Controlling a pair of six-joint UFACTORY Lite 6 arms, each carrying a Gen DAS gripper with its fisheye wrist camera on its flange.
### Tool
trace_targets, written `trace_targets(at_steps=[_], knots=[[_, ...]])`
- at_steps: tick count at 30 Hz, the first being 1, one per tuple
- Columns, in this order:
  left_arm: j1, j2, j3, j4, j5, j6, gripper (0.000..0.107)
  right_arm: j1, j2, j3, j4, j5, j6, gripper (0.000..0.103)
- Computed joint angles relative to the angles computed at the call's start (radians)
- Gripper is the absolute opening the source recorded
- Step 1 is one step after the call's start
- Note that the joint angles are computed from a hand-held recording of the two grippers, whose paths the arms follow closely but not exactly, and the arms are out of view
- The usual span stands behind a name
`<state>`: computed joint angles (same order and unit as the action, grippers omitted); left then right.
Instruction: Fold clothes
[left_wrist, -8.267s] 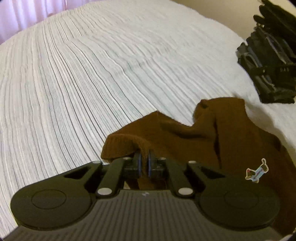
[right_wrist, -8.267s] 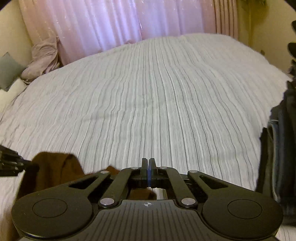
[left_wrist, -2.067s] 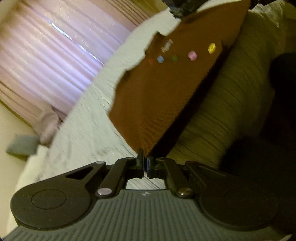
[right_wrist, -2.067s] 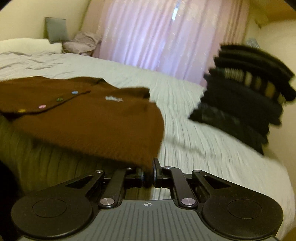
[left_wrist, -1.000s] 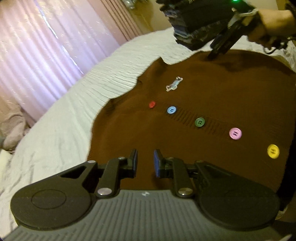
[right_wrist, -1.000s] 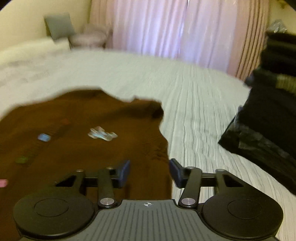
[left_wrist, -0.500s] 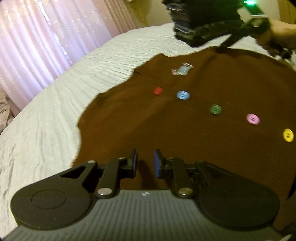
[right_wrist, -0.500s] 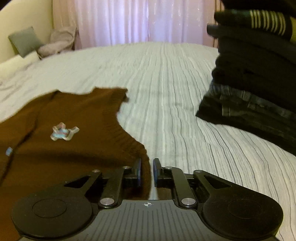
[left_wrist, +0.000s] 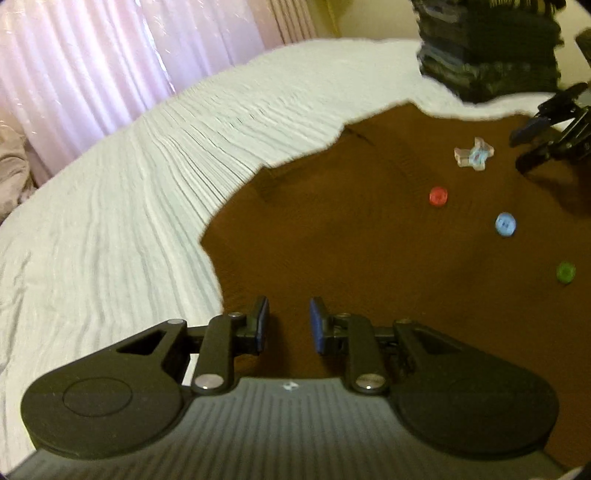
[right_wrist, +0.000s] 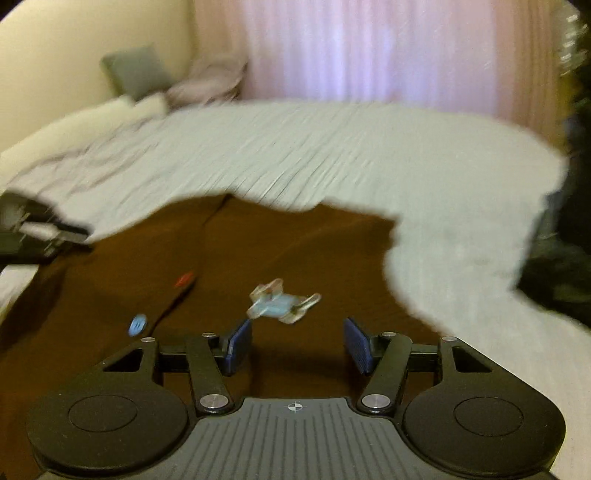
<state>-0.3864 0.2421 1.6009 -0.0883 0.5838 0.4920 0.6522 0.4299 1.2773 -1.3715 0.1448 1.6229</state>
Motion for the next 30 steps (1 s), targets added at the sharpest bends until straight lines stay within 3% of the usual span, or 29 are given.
trace_targets(at_steps=[3,6,8,11,15,20,25,28,30], knots=[[-0.014,0.058,0.027,0.034,-0.014,-0.029,0.02,-0.025,0.091,0.064,0.104,0.009,-0.138,0.059],[-0.008,0.074,0.053,0.043,-0.013,-0.073,0.022,-0.047,0.093,0.07,0.013,0.083,-0.009,0.059],[-0.01,0.016,0.008,0.046,-0.023,-0.089,0.022,-0.035,0.019,0.01,0.049,0.123,-0.001,0.059],[-0.032,-0.187,-0.18,0.074,-0.053,-0.102,0.022,0.022,-0.153,-0.136,0.016,0.146,0.028,0.059],[-0.057,-0.506,-0.458,0.05,-0.021,-0.095,0.022,0.205,-0.409,-0.407,-0.098,0.231,0.244,0.059],[-0.153,-0.879,-0.761,0.199,0.101,-0.266,0.023,0.509,-0.598,-0.7,-0.069,0.422,0.514,0.059],[-0.244,-1.136,-0.93,0.363,0.234,-0.504,0.025,0.785,-0.732,-0.88,0.056,0.651,0.718,0.059],[-0.483,-1.233,-0.935,0.572,0.394,-0.818,0.025,0.911,-0.697,-0.829,0.239,0.772,0.685,0.059],[-0.692,-1.243,-0.909,0.699,0.504,-1.025,0.025,1.001,-0.683,-0.809,0.259,0.837,0.751,0.059]])
